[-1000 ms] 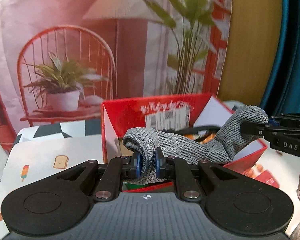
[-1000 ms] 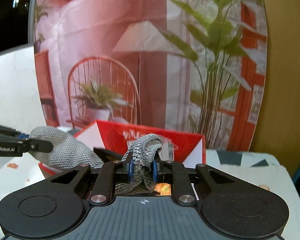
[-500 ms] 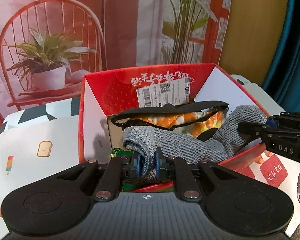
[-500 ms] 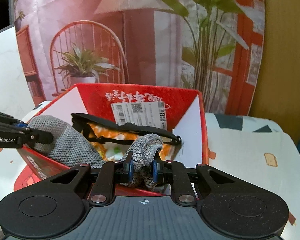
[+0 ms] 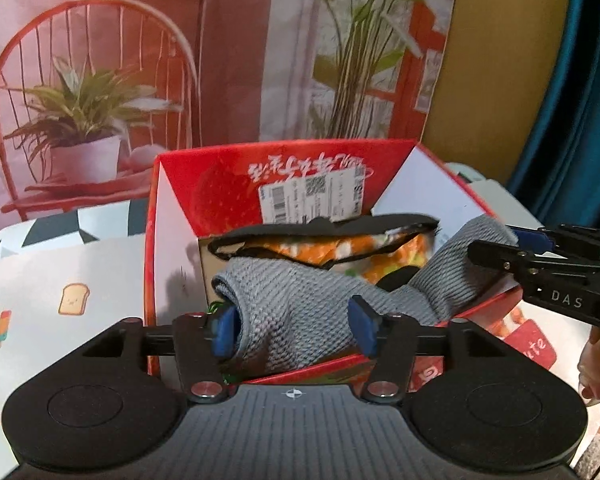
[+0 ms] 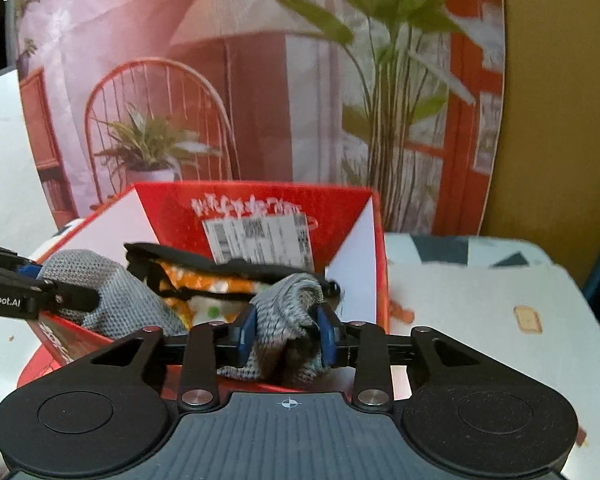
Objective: Organize soft objects
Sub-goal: 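Open the left tool to drop the towel into the box, then lower the open left tool onto the clear bag with green cable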
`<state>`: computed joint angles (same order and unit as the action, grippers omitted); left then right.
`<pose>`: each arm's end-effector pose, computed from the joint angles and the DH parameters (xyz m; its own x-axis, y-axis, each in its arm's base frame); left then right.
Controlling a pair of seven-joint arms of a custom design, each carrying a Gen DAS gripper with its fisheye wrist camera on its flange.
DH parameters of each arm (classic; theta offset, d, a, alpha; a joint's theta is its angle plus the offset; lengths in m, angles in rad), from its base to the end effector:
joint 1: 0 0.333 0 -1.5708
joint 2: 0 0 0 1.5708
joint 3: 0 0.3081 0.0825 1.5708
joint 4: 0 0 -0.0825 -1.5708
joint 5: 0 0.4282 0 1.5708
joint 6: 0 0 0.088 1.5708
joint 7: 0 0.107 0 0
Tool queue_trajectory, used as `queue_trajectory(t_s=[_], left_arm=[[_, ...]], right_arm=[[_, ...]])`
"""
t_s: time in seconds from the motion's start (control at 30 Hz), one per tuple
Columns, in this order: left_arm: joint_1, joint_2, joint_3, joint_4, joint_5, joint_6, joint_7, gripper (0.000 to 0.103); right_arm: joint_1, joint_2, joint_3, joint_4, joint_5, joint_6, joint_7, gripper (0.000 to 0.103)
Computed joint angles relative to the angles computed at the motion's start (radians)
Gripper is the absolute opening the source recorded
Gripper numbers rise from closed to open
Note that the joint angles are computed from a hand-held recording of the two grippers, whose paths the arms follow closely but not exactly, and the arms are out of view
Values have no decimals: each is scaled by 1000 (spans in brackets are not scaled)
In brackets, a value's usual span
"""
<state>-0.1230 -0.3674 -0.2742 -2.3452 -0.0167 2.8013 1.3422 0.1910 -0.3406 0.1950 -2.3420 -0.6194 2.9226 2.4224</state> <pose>0.4880 -0.2157 0.5406 -0.2133 -0.9734 0.0839 -0.6856 0.0879 -0.7227 0.4780 0.2415 0.5360 0.1323 -0.9892 -0.0636 -0.5668 -0.0229 -0.8235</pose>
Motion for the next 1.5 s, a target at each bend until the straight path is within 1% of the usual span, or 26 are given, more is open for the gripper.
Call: queue_trajectory(t_s=[0.03,0.07,0.1,0.2,0.23,0.3,0.47,0.53,0.67,0.77,0.83,0.9,1.0,1.07,1.13,1.17,1.2,1.27,1.3,1.4,1.43,1.47,1.5], left_arm=[[-5,-7,3,-7,-4,10,4,64],[-9,-18,6,-16,-11,24,8,69],[-13,-28,8,-27,-17,39,11,74],[16,-71,-20,-64,0,81,-18,80],[25,-88,-29,-77,5,94,-29,81],[27,-120,-33,-102,-1,109,-41,83],[31,-227,-46,-191,-28,147,-67,85],[32,-275,-54,-231,-35,150,-74,85],[14,-358,-58,-304,-56,132,-79,85],[-7,-401,-60,-349,-75,101,-92,85],[-31,-419,-47,-377,-99,78,-107,86],[-48,-431,-39,-401,-118,57,-120,86],[-56,-451,-43,-429,-126,21,-145,86],[-64,-455,-40,-440,-134,7,-160,85],[-56,-464,-50,-448,-129,-5,-181,85],[-52,-468,-57,-453,-125,-11,-194,85],[-52,-472,-57,-458,-123,-13,-202,85],[-58,-482,-53,-470,-126,-21,-220,85],[-58,-486,-53,-474,-128,-28,-233,85],[-64,-490,-43,-485,-135,-41,-259,83],[-66,-486,-39,-485,-137,-44,-265,82],[-67,-484,-36,-486,-139,-49,-270,80],[-68,-480,-35,-485,-139,-52,-274,77]], right_arm=[[-11,-5,10,0,-13,3,14,35],[-26,-14,23,-5,-33,15,40,37],[-38,-22,32,-8,-47,27,61,42],[-101,-53,81,-25,-118,86,145,53],[-124,-65,103,-29,-144,97,171,53],[-147,-85,125,-37,-173,115,198,55],[-179,-139,169,-79,-183,170,242,56],[-191,-164,192,-103,-174,190,251,56],[-195,-215,228,-157,-129,222,253,57],[-173,-241,235,-197,-94,241,220,57],[-148,-249,231,-217,-74,244,186,59],[-94,-245,201,-235,-44,223,140,59],[-13,-238,157,-262,14,179,97,59],[23,-233,139,-276,43,157,77,60],[30,-232,150,-287,55,132,75,68],[31,-233,158,-292,61,118,81,75],[43,-231,157,-299,70,106,87,77],[84,-220,131,-309,95,85,80,79],[109,-216,117,-313,109,68,73,83],[160,-205,84,-321,131,51,41,86],[170,-200,78,-319,136,48,30,89],[174,-196,78,-318,138,48,25,95],[178,-190,75,-314,140,50,17,99]])
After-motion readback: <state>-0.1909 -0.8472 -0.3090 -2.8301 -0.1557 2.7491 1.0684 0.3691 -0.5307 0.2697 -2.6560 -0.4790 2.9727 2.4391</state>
